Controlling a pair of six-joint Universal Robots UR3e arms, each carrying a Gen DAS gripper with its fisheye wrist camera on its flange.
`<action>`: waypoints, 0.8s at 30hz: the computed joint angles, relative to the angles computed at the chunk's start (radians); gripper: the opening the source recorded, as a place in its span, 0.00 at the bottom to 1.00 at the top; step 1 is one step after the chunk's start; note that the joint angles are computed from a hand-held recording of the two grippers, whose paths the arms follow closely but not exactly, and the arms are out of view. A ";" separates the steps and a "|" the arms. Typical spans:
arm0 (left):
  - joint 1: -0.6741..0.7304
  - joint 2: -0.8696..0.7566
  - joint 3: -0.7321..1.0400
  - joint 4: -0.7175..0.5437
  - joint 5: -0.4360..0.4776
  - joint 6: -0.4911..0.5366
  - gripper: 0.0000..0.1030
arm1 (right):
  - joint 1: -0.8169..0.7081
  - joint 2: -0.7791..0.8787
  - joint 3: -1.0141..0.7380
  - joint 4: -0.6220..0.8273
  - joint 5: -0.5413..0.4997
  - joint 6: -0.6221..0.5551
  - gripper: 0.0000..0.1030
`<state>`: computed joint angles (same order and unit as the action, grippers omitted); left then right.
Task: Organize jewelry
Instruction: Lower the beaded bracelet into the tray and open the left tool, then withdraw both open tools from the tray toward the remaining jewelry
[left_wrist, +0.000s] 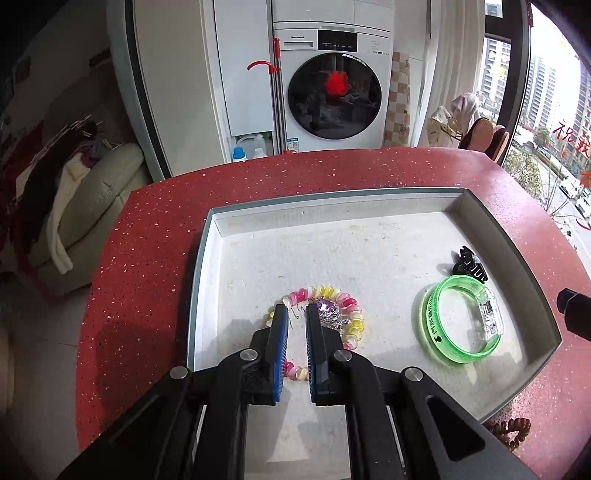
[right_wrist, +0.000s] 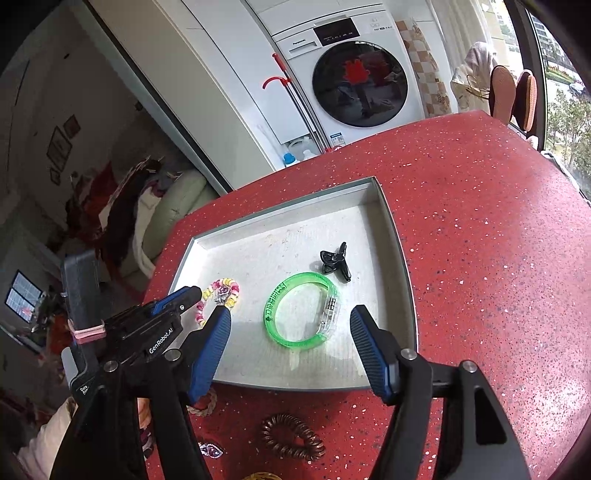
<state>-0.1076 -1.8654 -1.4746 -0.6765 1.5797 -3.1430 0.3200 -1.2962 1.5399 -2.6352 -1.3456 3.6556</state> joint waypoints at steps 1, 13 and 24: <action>0.000 0.012 -0.007 0.005 -0.005 -0.003 0.27 | 0.001 -0.007 0.008 -0.003 -0.003 -0.001 0.77; -0.011 0.110 -0.131 0.112 0.033 -0.008 1.00 | 0.040 -0.112 0.129 -0.069 -0.101 0.021 1.00; 0.002 0.168 -0.332 0.278 0.046 -0.017 1.00 | 0.115 -0.211 0.194 -0.099 -0.224 0.000 1.00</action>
<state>-0.1057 -1.6977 -1.8061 -0.3986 1.6260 -3.1603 0.4353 -1.5069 1.7343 -2.7344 -1.5692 3.6552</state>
